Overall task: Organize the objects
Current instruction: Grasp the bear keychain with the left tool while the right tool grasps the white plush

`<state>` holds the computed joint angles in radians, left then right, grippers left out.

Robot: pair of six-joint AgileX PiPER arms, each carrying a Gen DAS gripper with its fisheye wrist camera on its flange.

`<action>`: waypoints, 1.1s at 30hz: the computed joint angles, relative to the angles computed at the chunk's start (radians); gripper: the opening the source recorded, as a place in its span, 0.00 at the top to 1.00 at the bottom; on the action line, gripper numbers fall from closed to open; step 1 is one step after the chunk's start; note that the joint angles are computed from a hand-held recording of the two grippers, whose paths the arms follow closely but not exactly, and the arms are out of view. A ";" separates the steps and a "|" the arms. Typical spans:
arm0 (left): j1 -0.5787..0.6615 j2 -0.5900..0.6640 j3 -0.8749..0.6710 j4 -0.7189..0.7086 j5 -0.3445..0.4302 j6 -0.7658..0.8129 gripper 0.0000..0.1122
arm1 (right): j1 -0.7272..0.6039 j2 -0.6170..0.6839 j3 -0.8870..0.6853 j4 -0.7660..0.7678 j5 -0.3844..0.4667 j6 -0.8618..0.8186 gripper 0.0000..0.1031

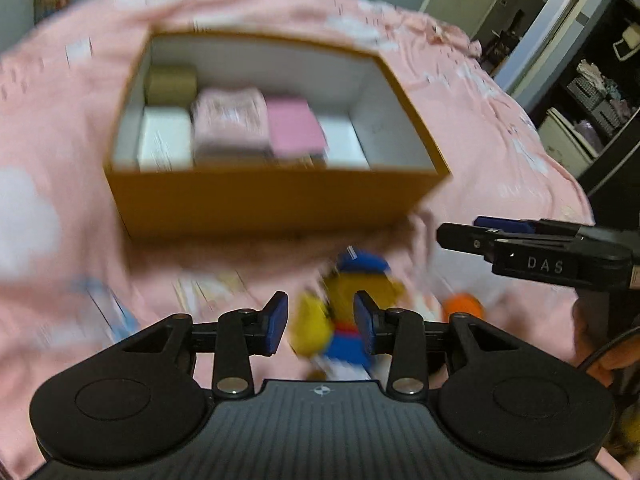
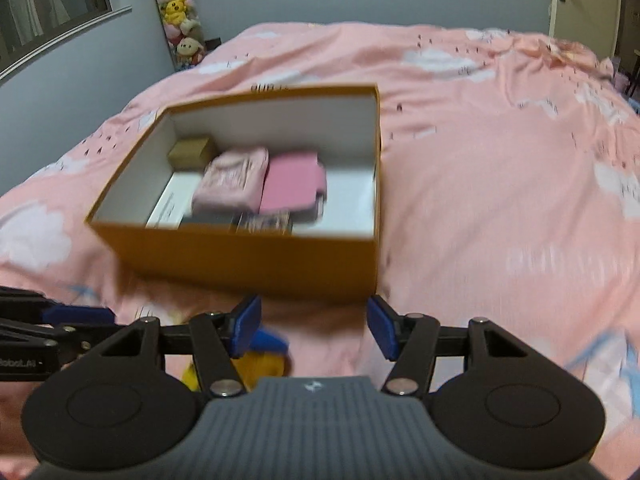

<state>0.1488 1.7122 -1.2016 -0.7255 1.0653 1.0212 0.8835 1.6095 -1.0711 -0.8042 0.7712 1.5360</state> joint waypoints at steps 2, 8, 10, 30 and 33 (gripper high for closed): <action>-0.010 -0.001 0.015 0.012 0.008 0.006 0.60 | 0.028 -0.015 0.025 0.030 -0.001 0.008 0.41; -0.101 -0.048 0.090 0.059 -0.063 0.118 0.60 | 0.054 -0.023 0.075 0.185 -0.063 0.039 0.44; -0.116 -0.071 0.132 0.052 -0.089 0.176 0.61 | 0.059 -0.035 0.105 0.207 -0.086 0.095 0.45; -0.248 -0.044 0.261 0.010 -0.351 0.410 0.54 | -0.078 -0.059 0.328 0.316 -0.465 0.347 0.26; -0.266 -0.033 0.259 0.028 -0.377 0.393 0.52 | -0.109 -0.033 0.339 0.398 -0.539 0.278 0.26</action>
